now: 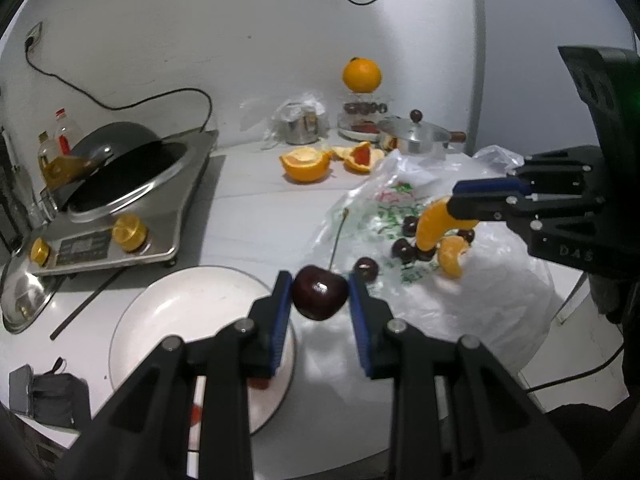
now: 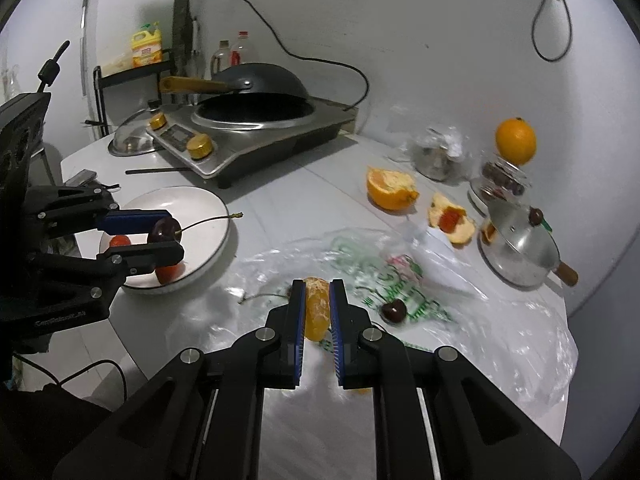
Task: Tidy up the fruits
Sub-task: 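Carry the cherry and orange segment over the white plate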
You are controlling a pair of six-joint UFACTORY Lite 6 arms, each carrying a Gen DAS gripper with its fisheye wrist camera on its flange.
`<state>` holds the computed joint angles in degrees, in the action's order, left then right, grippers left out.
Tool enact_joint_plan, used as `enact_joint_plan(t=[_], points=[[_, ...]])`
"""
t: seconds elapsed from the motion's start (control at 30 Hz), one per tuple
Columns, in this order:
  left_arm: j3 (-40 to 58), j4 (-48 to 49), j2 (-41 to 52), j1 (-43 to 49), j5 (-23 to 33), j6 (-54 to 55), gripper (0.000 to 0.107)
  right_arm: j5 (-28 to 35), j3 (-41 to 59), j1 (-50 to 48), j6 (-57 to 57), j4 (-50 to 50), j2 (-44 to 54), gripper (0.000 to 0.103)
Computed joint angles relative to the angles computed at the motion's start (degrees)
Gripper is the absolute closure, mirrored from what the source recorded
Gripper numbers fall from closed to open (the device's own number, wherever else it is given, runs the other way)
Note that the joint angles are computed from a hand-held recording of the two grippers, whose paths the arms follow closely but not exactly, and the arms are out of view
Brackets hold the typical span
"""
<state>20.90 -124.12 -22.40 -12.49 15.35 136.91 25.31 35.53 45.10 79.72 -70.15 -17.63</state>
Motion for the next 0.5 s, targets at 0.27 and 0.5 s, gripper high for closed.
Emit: enact_joint_plan(t=[0.27, 0.5], points=[[-1.98, 11.24, 0.22, 12.23, 6.09, -5.31, 0.078, 0.77, 5.99, 3.29, 1.87, -1.48, 7.15, 0.09], [-1.47, 12.46, 4.3, 21.28, 10.94, -2.64, 0.078, 0.41, 12.12, 5.11, 0.84, -1.34, 13.28, 0.09]])
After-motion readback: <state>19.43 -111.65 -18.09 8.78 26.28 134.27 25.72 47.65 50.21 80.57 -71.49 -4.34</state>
